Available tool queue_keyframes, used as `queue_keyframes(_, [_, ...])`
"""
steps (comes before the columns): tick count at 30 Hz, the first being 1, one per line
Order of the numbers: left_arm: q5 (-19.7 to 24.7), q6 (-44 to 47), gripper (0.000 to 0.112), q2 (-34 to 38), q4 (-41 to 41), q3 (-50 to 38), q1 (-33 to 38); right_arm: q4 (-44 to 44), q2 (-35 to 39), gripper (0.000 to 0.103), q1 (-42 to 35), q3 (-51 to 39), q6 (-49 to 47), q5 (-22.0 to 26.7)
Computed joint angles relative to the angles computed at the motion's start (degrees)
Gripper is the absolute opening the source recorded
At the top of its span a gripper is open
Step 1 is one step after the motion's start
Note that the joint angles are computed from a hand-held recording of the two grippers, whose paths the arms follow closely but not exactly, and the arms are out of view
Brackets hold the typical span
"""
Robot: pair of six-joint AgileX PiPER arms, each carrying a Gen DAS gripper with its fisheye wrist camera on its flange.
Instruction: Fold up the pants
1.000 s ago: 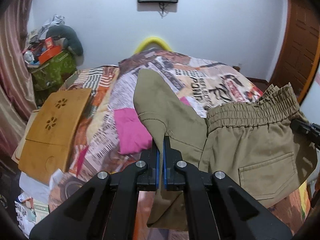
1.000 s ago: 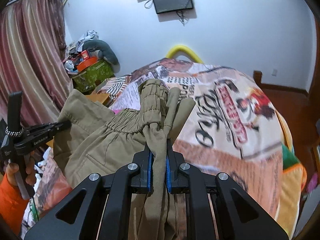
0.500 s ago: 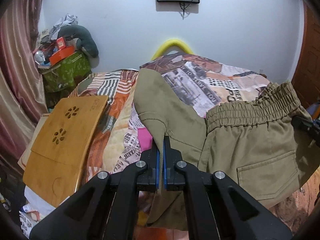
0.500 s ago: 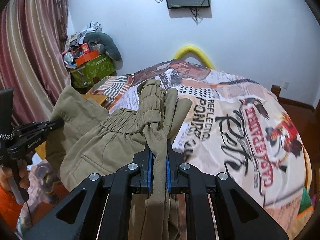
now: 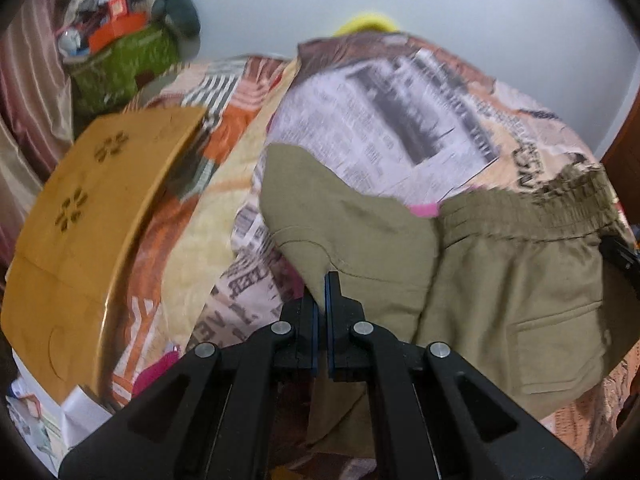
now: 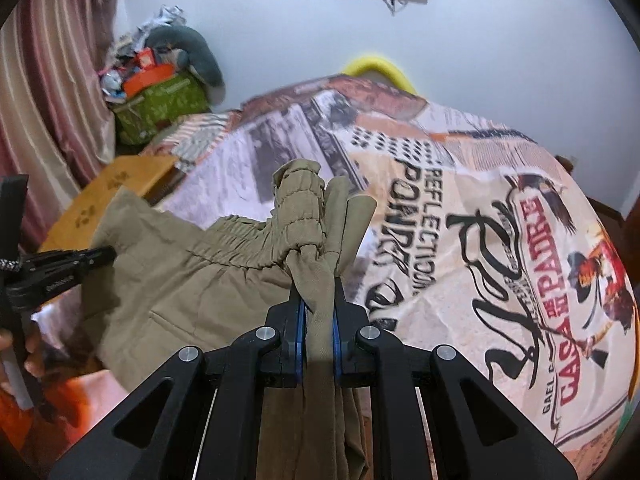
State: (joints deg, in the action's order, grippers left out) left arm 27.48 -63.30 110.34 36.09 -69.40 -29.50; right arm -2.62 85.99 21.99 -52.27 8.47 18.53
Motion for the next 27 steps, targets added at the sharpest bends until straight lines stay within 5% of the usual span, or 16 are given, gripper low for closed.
queue_keyframes(7, [-1.00,12.25,0.012,1.42,-16.72,0.44,4.49,-2.93,0.96,0.015,-0.42,-0.88,2.92,3.39])
queue_keyframes(10, [-1.84,15.49,0.014,-0.01,-21.46,2.49,5.14,-5.35,0.75,0.028,0.25,-1.50,3.69,6.83])
queue_keyframes(12, [-1.15,17.18,0.014,-1.37,-23.39,3.12,4.90,-2.65,0.66,0.053,-0.19,-1.82,0.43,9.23])
queue_keyframes(19, [6.17,9.34,0.026,-10.09,-12.66,5.86,-2.21,-3.82,-6.89,0.055,2.04,1.02,3.97,12.64])
queue_keyframes(27, [18.33,-4.46,0.033,-25.44,2.58,7.49,-18.83,-14.72,-29.44,0.057,13.55,3.88,18.05,19.18])
